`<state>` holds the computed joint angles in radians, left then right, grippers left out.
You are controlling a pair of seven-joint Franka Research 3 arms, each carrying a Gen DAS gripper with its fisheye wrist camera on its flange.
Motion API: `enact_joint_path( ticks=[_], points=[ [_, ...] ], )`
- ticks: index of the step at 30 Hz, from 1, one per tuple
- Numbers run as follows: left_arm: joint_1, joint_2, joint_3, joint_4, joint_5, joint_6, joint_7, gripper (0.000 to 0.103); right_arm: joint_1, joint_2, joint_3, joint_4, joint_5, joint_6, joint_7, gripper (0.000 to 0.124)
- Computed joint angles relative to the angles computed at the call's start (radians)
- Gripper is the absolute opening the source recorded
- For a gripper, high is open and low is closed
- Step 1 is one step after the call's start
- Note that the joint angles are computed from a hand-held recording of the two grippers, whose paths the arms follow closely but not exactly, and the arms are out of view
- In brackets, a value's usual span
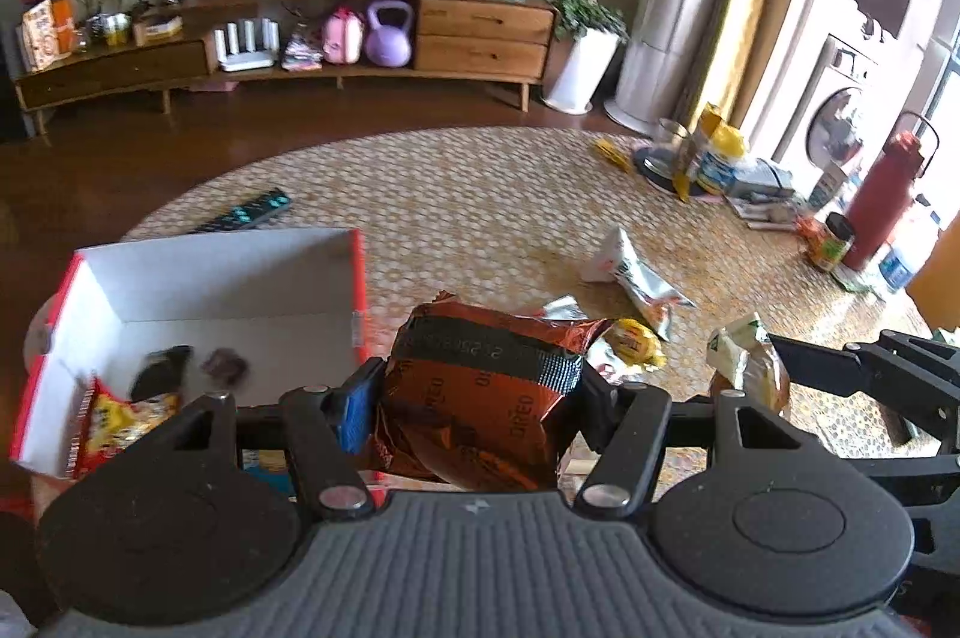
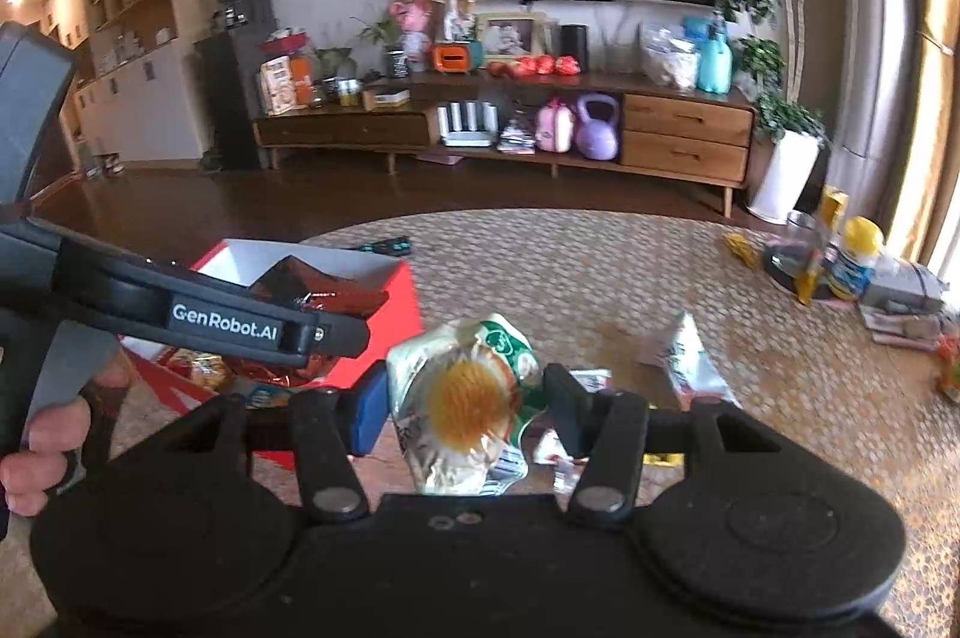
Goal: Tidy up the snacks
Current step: 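Carry both packets over the red box and open both grippers to drop them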
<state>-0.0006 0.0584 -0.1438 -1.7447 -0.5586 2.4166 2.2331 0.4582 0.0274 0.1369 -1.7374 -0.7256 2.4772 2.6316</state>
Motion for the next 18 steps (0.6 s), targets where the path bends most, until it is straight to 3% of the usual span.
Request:
enact_joint_path(
  ticks=[18],
  points=[
    [0.136,0.082,0.045,0.112,0.041,0.003,0.016,0.063,0.172,0.400,-0.084,0.537,0.211,-0.092,-0.339,0.053]
  ],
)
